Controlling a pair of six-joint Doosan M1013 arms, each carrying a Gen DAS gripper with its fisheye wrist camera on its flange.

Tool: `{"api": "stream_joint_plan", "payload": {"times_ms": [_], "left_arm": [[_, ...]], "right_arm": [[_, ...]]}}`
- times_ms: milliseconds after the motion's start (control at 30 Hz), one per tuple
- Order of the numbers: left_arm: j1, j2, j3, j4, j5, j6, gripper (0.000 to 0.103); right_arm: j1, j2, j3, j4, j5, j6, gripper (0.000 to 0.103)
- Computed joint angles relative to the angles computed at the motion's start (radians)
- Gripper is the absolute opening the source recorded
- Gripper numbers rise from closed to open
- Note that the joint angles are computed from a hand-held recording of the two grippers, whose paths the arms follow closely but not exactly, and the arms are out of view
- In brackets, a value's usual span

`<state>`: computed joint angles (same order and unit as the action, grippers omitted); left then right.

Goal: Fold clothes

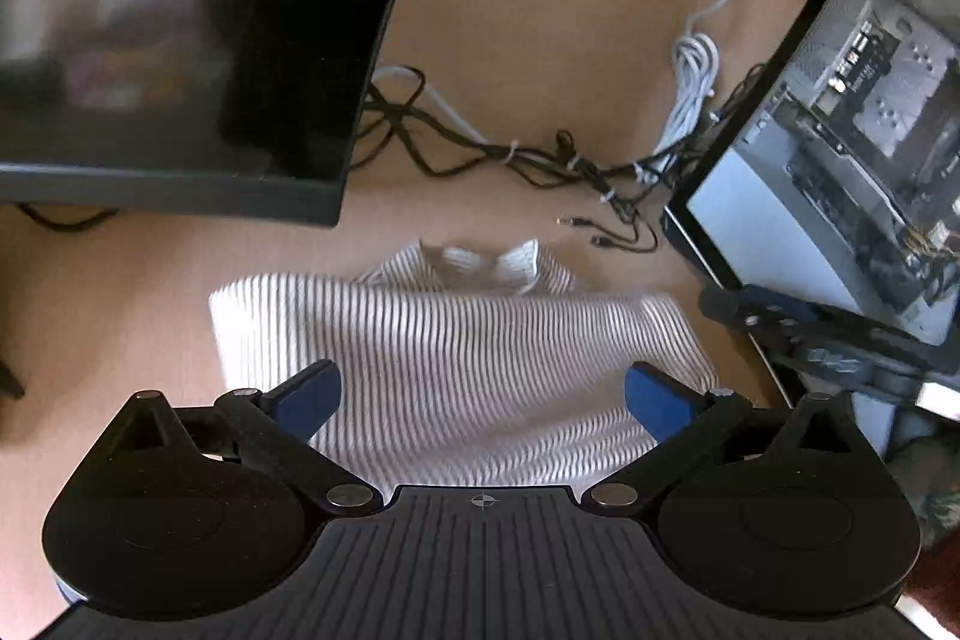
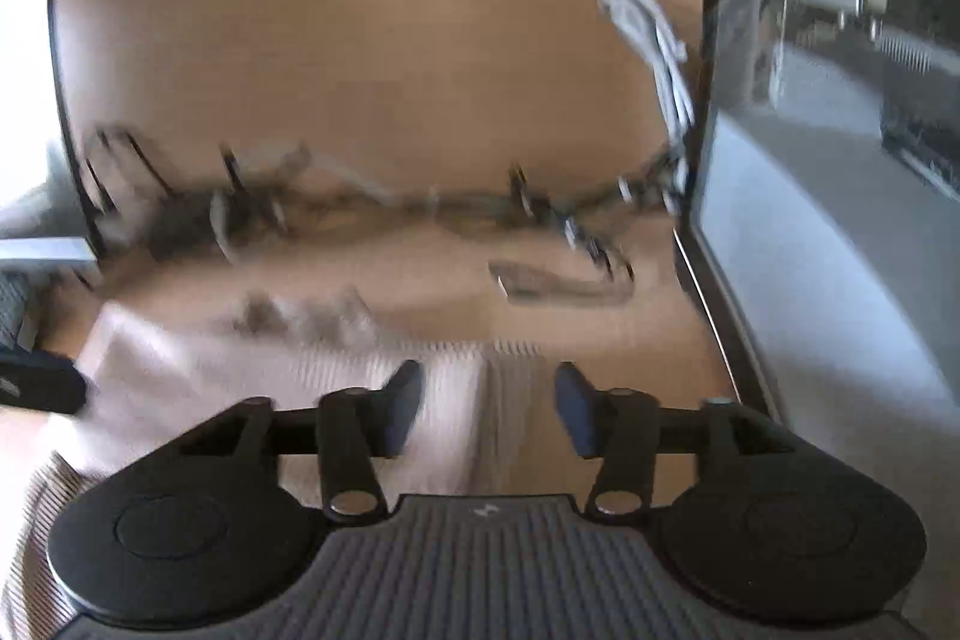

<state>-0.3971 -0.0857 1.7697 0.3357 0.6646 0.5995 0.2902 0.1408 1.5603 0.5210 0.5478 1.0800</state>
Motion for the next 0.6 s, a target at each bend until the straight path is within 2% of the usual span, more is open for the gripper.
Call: {"api": "stream_joint_plan", "payload": {"times_ms": [33,100,167,233,300,500,567,600], "left_arm": [[0.006,0.013,-0.007,-0.027,0.013,0.01,0.103],[0.02,0.037,-0.014,-0.099,0.044,0.031,0.103],[0.006,0.044,-0.009,-0.06,0.045,0.024,0.103],[-0.016,0.057,-0.027,-0.018,0.098,0.051,0.103],[-0.029,0.063,-0.034,0.012,0.128,0.066,0.103],[-0.049,0.069,-0.035,0.074,0.146,0.025,0.103],[-0.051,0.068,-0.033,0.083,0.146,0.021,0.103],[-0.051,0.068,-0.033,0.083,0.145,0.02,0.103]], "right_arm": [[-0.004,0.002,-0.006,0.068,0.016,-0.046,0.072],[-0.008,0.023,-0.027,0.173,0.085,-0.08,0.075],[-0.006,0.051,-0.045,0.166,0.145,0.008,0.075],[-0.005,0.081,-0.056,0.131,0.191,0.133,0.075],[-0.015,0.078,-0.03,0.216,0.169,0.131,0.076],[-0.046,0.092,-0.034,0.354,0.246,0.076,0.088],[-0.042,0.094,-0.038,0.357,0.265,0.06,0.102],[-0.039,0.098,-0.043,0.359,0.276,0.058,0.103]]}}
